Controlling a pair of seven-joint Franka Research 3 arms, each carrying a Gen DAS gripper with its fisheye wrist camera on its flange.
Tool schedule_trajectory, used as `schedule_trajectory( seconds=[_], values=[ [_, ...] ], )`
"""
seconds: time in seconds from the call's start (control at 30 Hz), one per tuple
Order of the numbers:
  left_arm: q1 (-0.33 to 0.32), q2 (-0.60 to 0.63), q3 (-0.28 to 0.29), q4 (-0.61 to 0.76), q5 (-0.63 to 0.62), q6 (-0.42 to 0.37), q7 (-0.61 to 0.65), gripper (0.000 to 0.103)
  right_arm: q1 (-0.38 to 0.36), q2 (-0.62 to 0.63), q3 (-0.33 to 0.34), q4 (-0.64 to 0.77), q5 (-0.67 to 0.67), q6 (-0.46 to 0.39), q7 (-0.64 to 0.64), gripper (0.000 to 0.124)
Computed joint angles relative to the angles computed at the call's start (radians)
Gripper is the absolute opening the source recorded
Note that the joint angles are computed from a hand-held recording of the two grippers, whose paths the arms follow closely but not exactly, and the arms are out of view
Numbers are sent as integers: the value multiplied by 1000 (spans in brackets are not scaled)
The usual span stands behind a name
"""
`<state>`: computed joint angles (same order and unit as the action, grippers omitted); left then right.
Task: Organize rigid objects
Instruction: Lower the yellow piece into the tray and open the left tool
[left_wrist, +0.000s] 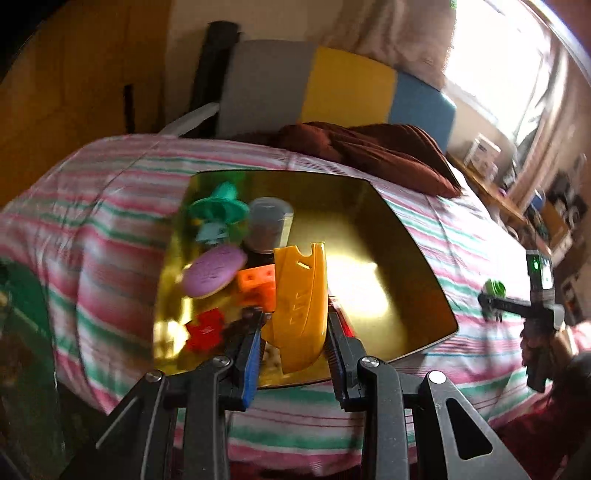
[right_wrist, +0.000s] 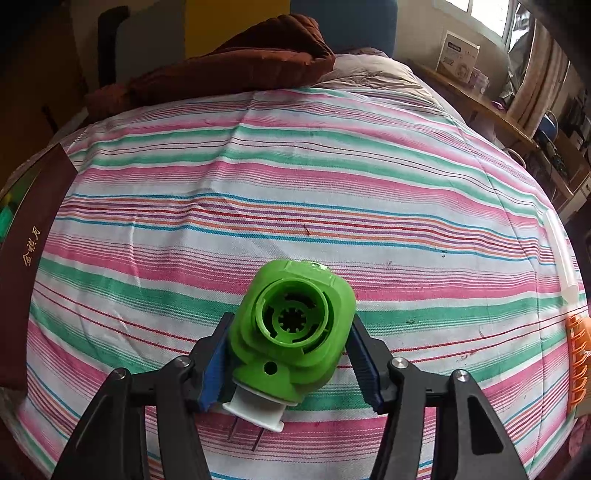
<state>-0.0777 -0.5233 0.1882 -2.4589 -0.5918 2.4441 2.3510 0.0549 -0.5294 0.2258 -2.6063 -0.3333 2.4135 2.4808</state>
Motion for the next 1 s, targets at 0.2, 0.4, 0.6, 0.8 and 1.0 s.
schedule_trajectory(
  seconds=[0.2,0.4,0.6,0.8,1.0],
  values=[
    [6,47,10,56,-41,-100,-14,32,1,4,1,5,-1,-6,3,59],
    [-15,144,-58,144,-95,-111,-24,32,3,8,1,11,-5,-13,7,59],
    [10,309,-148,280,-66,-107,-136,32,5,9,-2,11,-6,-13,7,59],
    [46,415,-223,342,38,-38,-257,32,6,11,-2,13,-6,-15,7,59],
    [62,460,-259,344,155,3,-327,32,7,12,-3,16,-7,-18,8,59]
  ],
)
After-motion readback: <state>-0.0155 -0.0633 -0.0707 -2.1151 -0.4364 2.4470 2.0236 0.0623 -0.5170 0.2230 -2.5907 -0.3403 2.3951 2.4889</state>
